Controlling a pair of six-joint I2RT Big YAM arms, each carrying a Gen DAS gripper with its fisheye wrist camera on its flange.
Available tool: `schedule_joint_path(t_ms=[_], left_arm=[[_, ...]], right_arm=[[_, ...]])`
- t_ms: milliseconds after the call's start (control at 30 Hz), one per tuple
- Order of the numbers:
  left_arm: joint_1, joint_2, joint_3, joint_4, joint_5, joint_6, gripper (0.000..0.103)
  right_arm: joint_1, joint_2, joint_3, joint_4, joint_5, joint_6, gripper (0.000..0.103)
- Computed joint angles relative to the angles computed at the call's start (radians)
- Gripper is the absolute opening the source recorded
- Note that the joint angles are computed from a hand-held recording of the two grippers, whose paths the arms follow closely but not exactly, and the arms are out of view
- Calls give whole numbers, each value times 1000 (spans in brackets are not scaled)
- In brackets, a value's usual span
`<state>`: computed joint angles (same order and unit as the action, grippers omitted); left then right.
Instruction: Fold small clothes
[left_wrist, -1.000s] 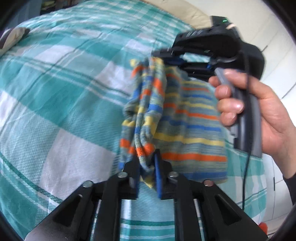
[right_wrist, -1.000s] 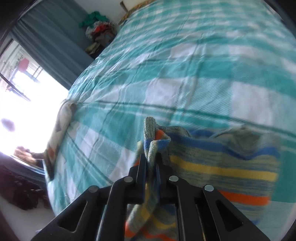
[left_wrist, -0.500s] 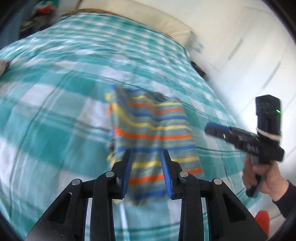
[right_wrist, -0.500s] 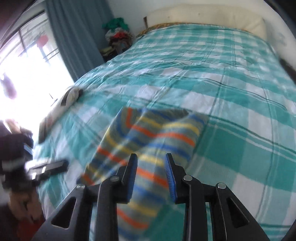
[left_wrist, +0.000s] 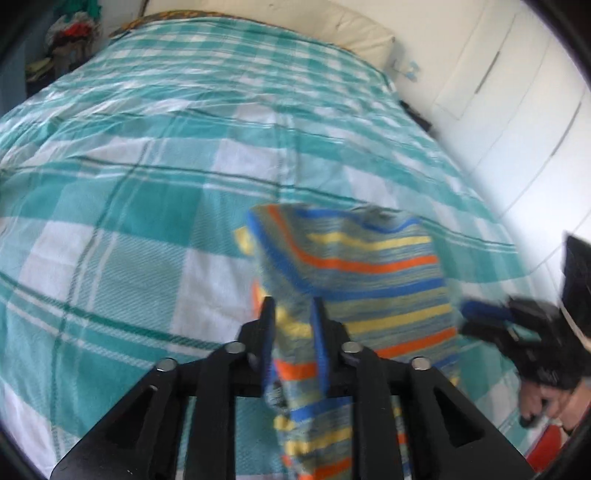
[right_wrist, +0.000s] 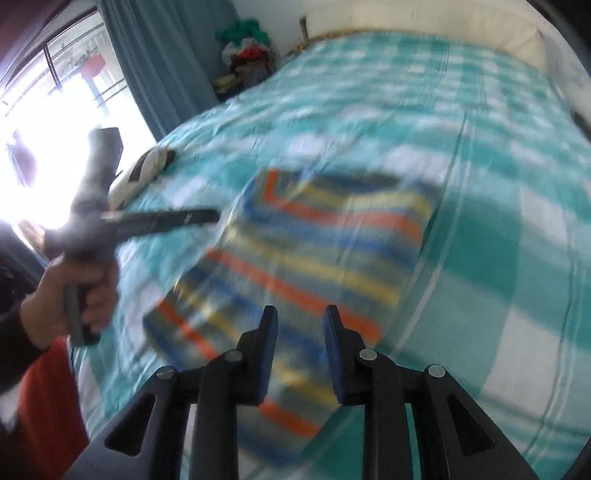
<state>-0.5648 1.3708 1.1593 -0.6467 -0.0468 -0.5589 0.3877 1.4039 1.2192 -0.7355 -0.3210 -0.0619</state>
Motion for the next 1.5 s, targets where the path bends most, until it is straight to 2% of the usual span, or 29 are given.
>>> schedule_joint_path(t_ms=[33, 67, 100, 167, 233, 300, 367, 433, 500, 567, 633, 733, 800, 833, 867, 1000, 1233, 1333, 1400, 1500], left_arm=[[-5, 29, 27, -6, -6, 19, 38], [-15, 66, 60, -33, -29, 44, 44], [-21, 110, 96, -77, -53, 62, 55], [-20, 172, 137, -160, -74, 69, 58], [-15, 151, 109, -152, -54, 52, 60], [-32, 78, 57, -141, -83, 38, 64], [-61, 9, 8, -140, -109, 37, 71], [-100, -52, -40, -160, -141, 29, 73], [-135, -67, -65, -202, -184, 9, 74], [-167, -54, -77, -259, -237, -25, 76], [-180, -54, -88, -280, -259, -70, 82], [-214, -75, -71, -345, -341, -138, 94], [-242, -87, -56, -375, -399, -154, 96], [-252, -92, -52, -384, -411, -156, 96], [-260, -95, -45, -394, -419, -158, 96], [-285, -96, -19, -423, -450, -162, 96], [-301, -100, 1, -443, -471, -158, 96], [-296, -106, -10, -432, -456, -155, 96], [-274, -126, -40, -396, -410, -154, 96], [-216, -165, -105, -315, -286, -157, 96]], right_arm=[[-4, 43, 42, 1, 17, 18, 26], [-12, 91, 80, -2, 32, 42, 26], [-15, 133, 112, -17, 54, 69, 26], [-28, 216, 168, -72, 46, 118, 26], [-27, 224, 163, -48, 47, 144, 26], [-9, 181, 145, -39, 91, 134, 26], [0, 84, 77, 2, 85, 121, 26], [10, -6, 8, 7, 73, 94, 26], [26, -83, -71, 9, 51, 76, 27], [44, -124, -147, -18, 41, 74, 34], [65, -127, -189, -71, 87, 82, 35], [75, -204, -250, -64, 133, 142, 37], [79, -268, -269, -65, 142, 182, 50], [89, -305, -285, -54, 159, 201, 65], [100, -339, -296, -42, 182, 212, 71], [135, -394, -303, -53, 222, 216, 71], [143, -428, -326, -60, 220, 245, 71], [146, -434, -336, -57, 218, 243, 71], [133, -432, -340, -56, 209, 240, 71], [91, -425, -350, -44, 178, 246, 71]])
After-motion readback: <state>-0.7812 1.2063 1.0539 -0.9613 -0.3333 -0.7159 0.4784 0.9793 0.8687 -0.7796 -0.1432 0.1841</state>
